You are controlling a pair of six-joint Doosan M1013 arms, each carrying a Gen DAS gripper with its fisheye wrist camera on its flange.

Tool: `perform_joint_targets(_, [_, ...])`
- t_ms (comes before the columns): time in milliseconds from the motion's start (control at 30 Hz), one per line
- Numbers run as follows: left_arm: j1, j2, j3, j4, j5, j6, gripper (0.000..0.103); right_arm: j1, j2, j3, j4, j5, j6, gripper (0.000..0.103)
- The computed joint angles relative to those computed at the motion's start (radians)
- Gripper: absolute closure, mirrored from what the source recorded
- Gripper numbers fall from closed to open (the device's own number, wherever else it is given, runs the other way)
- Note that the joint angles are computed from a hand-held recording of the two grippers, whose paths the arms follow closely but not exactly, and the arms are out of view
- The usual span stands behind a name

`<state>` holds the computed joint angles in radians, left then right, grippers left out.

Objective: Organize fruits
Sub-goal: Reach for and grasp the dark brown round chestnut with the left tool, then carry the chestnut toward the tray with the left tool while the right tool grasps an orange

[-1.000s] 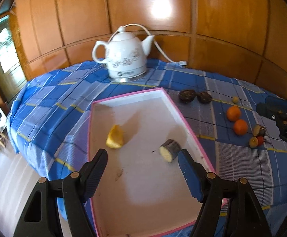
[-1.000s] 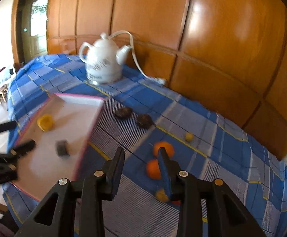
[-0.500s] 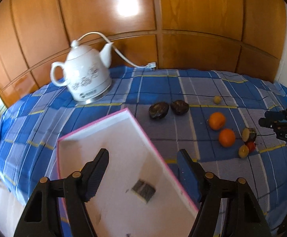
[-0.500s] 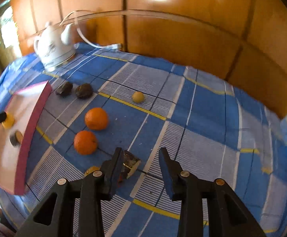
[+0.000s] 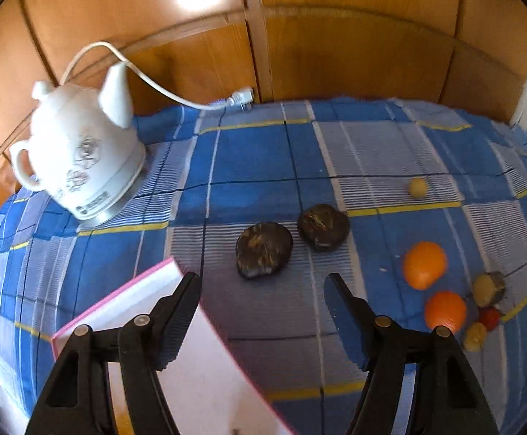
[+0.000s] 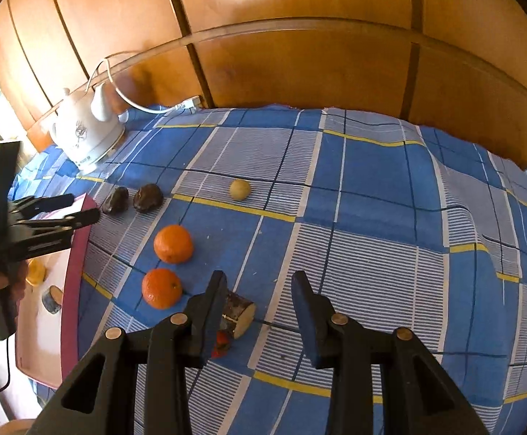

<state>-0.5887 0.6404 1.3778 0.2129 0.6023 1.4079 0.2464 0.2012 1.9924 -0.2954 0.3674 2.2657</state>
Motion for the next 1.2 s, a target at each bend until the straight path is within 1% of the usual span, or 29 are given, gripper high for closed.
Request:
perform_joint_targets(67, [-0.001,0.028,-0.037,0.025,0.036,-0.012,0.032,-0.001,0.000,0.000,0.011,-0.002,-0.009,0.066])
perform_joint_targets(133, [0.001,0.054,-0.071,0.021,0.066,0.008,0.032,-0.003,0.001,-0.001,0.025,-0.003,-0.022,0.066])
perform_joint_targets(300, [-0.001,0.097,-0.124,0.039,0.115,0.019,0.032,-0.011,0.000,0.000,0.054,-0.009,-0.036,0.066])
perform_joint_targets(333, [0.000,0.104,-0.133,0.023,0.125,0.031,0.035,-0.013,0.001,0.000,0.059,-0.009,-0.037,0.066])
perform_joint_targets(367, [0.003,0.111,-0.141,-0.002,0.135,0.051,0.051,-0.014,0.001,0.000,0.061,-0.009,-0.037,0.066])
perform_joint_targets(400, [0.004,0.118,-0.149,-0.017,0.151,0.064,0.059,-0.014,0.002,0.000,0.054,-0.007,-0.028,0.066])
perform_joint_targets(500, [0.003,0.113,-0.133,-0.008,0.116,0.046,0.060,-0.014,0.002,0.001,0.033,-0.010,-0.004,0.066])
perform_joint_targets(567, [0.005,0.100,-0.112,-0.028,0.093,0.045,0.060,-0.018,0.002,0.002,0.032,-0.011,0.004,0.066])
perform_joint_targets(600, [0.007,0.087,-0.091,-0.032,0.069,0.030,0.060,-0.021,0.003,0.002,0.045,-0.011,-0.004,0.066])
perform_joint_targets(667, [0.011,0.058,-0.051,-0.069,0.024,0.030,0.060,-0.028,0.003,0.003,0.088,-0.014,-0.034,0.066])
perform_joint_targets(767, [0.016,0.015,0.007,-0.162,-0.030,0.069,0.060,-0.038,0.005,0.006,0.175,-0.021,-0.102,0.066])
perform_joint_targets(833, [0.013,-0.015,0.049,-0.182,-0.068,0.084,0.060,-0.044,0.005,0.009,0.220,-0.025,-0.134,0.066])
perform_joint_targets(933, [0.009,-0.070,0.125,-0.274,-0.128,0.151,0.060,-0.053,0.007,0.012,0.275,-0.030,-0.166,0.066])
perform_joint_targets(1033, [0.003,-0.111,0.179,-0.308,-0.166,0.163,0.060,-0.058,0.008,0.015,0.321,-0.033,-0.200,0.066])
perform_joint_targets(1100, [0.001,-0.126,0.199,-0.323,-0.177,0.165,0.060,-0.058,0.011,0.015,0.341,-0.033,-0.222,0.066])
perform_joint_targets(1200, [-0.007,-0.163,0.255,-0.312,-0.221,0.132,0.060,-0.061,0.019,0.010,0.436,-0.024,-0.323,0.066])
